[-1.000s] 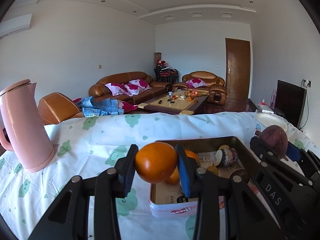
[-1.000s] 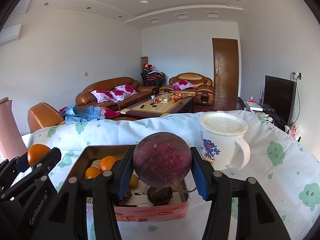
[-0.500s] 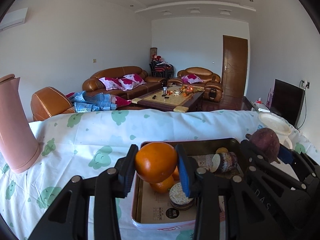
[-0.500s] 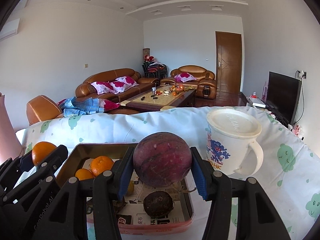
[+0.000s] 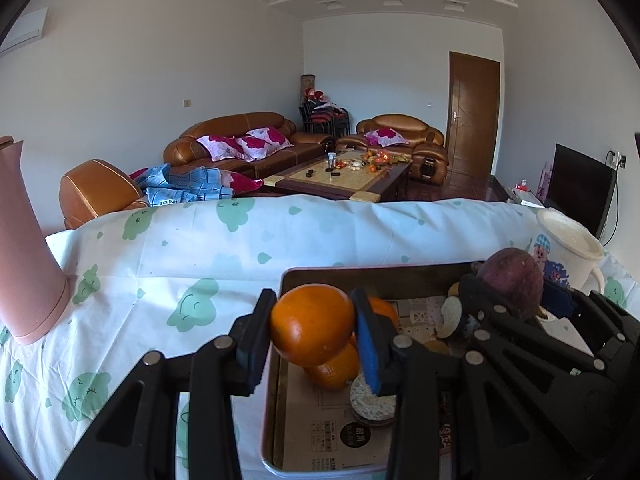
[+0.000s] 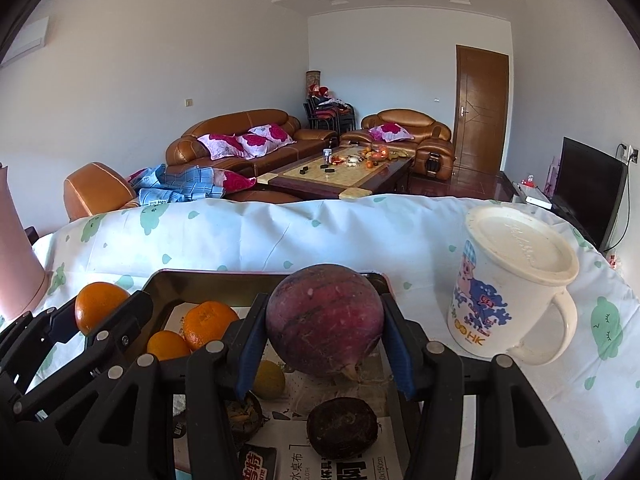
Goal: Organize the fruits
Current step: 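Lower the tangerine and purple fruit into the tin and open both grippers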
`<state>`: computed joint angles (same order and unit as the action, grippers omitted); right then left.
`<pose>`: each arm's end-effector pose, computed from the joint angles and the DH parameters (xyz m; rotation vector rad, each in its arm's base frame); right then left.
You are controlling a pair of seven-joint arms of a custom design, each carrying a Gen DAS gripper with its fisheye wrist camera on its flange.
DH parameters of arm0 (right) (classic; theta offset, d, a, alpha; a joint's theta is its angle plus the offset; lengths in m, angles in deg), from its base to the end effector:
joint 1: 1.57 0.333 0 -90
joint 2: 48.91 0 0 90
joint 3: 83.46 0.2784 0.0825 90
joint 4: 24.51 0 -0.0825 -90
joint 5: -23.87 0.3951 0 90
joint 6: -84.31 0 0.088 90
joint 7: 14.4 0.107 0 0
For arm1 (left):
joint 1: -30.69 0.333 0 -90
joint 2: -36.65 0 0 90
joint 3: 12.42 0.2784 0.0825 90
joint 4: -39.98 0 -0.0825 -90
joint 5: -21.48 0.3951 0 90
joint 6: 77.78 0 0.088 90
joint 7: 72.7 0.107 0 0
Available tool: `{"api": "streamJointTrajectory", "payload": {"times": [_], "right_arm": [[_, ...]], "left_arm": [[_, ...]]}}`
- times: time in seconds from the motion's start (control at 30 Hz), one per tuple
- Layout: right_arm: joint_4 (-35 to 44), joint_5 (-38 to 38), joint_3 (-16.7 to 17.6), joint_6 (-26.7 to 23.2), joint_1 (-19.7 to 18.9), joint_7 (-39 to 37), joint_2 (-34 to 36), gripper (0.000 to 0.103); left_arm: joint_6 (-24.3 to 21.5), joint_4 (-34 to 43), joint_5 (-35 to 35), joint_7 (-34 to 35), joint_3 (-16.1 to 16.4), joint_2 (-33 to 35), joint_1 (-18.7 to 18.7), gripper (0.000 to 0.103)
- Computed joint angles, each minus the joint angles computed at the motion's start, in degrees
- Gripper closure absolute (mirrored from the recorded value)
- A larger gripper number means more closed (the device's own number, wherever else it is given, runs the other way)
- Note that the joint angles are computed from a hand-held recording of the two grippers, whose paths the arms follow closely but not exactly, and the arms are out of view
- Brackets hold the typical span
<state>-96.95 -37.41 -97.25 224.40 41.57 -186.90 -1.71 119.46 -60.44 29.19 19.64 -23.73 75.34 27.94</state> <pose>0.6428 0.4159 0.2811 -1.3654 1.9000 -1.0450 0.6778 -0.1620 0.2806 -1.3540 1.8862 -1.0688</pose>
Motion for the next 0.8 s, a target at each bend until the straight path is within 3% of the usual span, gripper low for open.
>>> {"api": "streamJointTrajectory", "payload": {"times": [0.17, 0.33, 0.4, 0.67, 0.8], "right_arm": [[2.27, 4.28, 1.7, 1.88, -2.34, -5.22, 1.6, 0.047], [3.68, 8.13, 1.28, 3.34, -2.62, -8.96, 2.84, 0.047], [3.33, 8.65, 0.68, 4.14, -2.3, -9.0, 2.76, 0.047], [3.62, 9.76, -0.43, 7.08, -1.78, -11.44, 3.28, 0.047], [2.63, 9.47, -1.47, 7.98, -1.09, -10.16, 2.79, 0.046]], "left_arm": [[-5.66, 3.15, -1.53, -0.27, 0.98, 1.08, -1.1, 0.063], [-10.32, 5.45, -2.35, 0.21, -0.79, 2.17, 0.41, 0.063], [-10.25, 5.31, -2.61, 0.6, -1.32, 2.18, 0.85, 0.064], [-6.74, 3.65, -3.77, 0.52, 2.9, 1.12, -2.33, 0.063], [-5.83, 3.12, -4.21, 0.32, 3.62, 0.75, -2.72, 0.057]]}}
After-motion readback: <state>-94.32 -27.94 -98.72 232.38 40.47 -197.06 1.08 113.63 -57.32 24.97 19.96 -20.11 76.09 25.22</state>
